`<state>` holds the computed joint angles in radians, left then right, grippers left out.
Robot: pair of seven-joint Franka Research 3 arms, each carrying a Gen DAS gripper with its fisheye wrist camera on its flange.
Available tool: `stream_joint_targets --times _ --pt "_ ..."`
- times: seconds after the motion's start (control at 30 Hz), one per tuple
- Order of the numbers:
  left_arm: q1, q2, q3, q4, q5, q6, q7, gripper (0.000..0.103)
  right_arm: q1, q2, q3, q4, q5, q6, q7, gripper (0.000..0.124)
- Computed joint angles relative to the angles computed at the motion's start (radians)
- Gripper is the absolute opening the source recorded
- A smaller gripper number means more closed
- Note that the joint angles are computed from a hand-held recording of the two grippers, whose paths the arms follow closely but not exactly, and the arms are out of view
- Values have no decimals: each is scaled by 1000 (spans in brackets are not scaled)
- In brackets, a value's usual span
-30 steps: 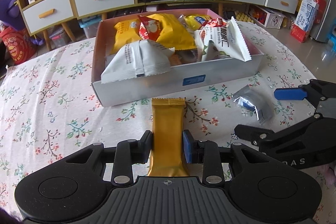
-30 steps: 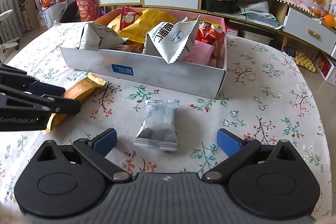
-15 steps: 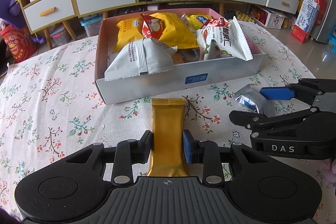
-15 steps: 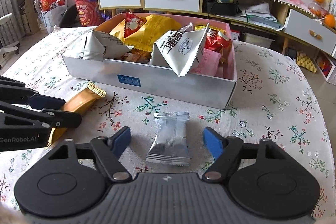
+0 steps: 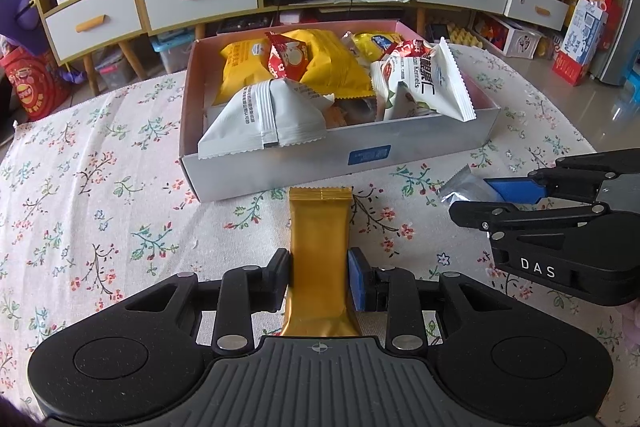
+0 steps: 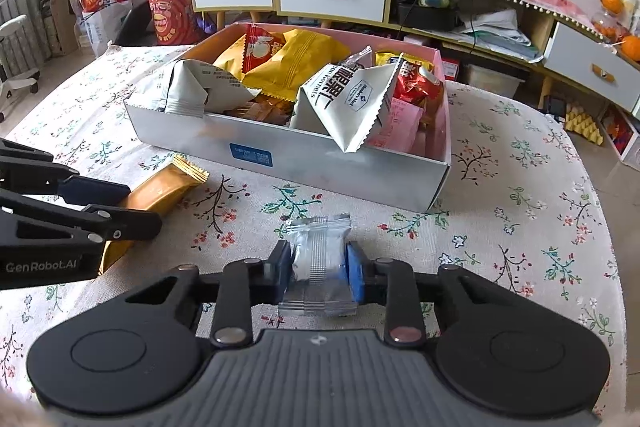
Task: Organize snacks
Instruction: 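Grasp the clear silver-wrapped packet with the right tool, then lift the gold bar and clear packet and carry them over the box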
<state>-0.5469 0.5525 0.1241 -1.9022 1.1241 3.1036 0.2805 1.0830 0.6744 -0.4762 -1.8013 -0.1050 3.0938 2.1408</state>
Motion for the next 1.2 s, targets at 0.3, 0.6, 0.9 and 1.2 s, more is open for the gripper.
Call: stream_joint_targets --times 0.3,0.6,0.9,1.2 --pt "8 -12 4 -19 -15 37 26 29 -6 -13 11 2 -33 -20 -4 25" --pt "-60 -48 95 -66 -25 101 23 29 17 -37 -11 -13 -63 -8 42 25" --pt "-376 -51 476 -120 -61 257 -79 29 79 -59 -77 -53 6 75 50 25" --pt "-254 -65 375 -74 -192 215 23 29 98 -29 -108 -15 139 119 -12 25"
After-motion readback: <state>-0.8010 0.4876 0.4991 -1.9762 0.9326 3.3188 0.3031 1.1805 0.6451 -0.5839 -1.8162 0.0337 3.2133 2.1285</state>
